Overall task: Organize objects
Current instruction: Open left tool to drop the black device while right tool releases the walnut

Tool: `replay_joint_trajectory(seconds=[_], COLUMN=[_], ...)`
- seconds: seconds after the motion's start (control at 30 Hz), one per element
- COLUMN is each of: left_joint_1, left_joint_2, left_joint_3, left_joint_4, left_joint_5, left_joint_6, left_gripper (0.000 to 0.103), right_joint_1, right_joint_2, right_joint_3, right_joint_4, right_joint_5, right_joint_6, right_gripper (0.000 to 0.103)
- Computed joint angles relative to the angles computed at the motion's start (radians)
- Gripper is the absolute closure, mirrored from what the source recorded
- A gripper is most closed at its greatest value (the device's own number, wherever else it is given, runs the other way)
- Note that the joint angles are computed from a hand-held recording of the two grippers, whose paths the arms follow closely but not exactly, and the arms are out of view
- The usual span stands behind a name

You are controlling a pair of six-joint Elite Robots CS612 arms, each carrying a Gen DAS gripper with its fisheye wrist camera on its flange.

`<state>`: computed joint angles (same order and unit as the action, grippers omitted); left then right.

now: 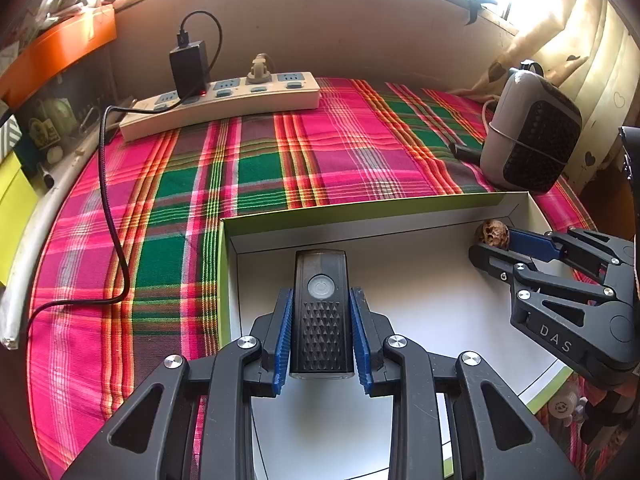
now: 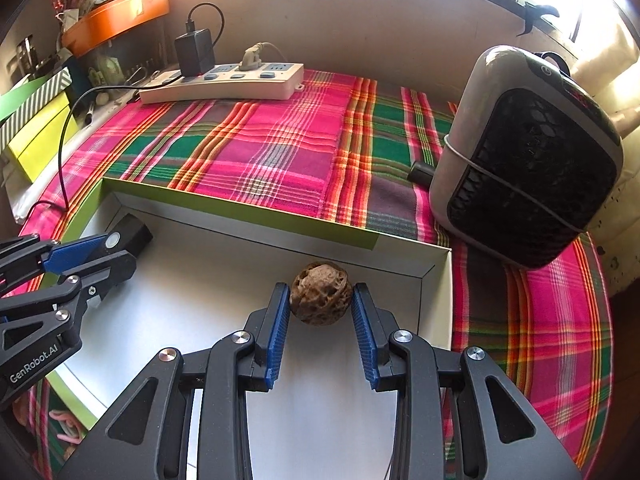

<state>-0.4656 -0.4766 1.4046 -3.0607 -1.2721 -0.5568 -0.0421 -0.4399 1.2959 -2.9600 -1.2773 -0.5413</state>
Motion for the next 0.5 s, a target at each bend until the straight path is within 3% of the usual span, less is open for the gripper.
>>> replay_joint_trajectory(seconds=[0.3,0.5], left_joint_1=[-0.001,-0.001], left_joint_2=[0.000,0.001], left_joint_3=[-0.002,-0.003], left_joint_4=[0.003,-0.004], left_joint_5=[0.002,-0.007], left_joint_6=[0.001,0.003], left_gripper=[0.077,0.069], right_joint_1=[0.000,0.000], right_joint_2=[0.002,0.002], right_joint_3=[-0.001,0.003], right_joint_4=[-0.005,-0.013], right_joint_5=[-0.002,-0.010], right_joint_6=[0.012,0.015], right_gripper=[0.070,0.067])
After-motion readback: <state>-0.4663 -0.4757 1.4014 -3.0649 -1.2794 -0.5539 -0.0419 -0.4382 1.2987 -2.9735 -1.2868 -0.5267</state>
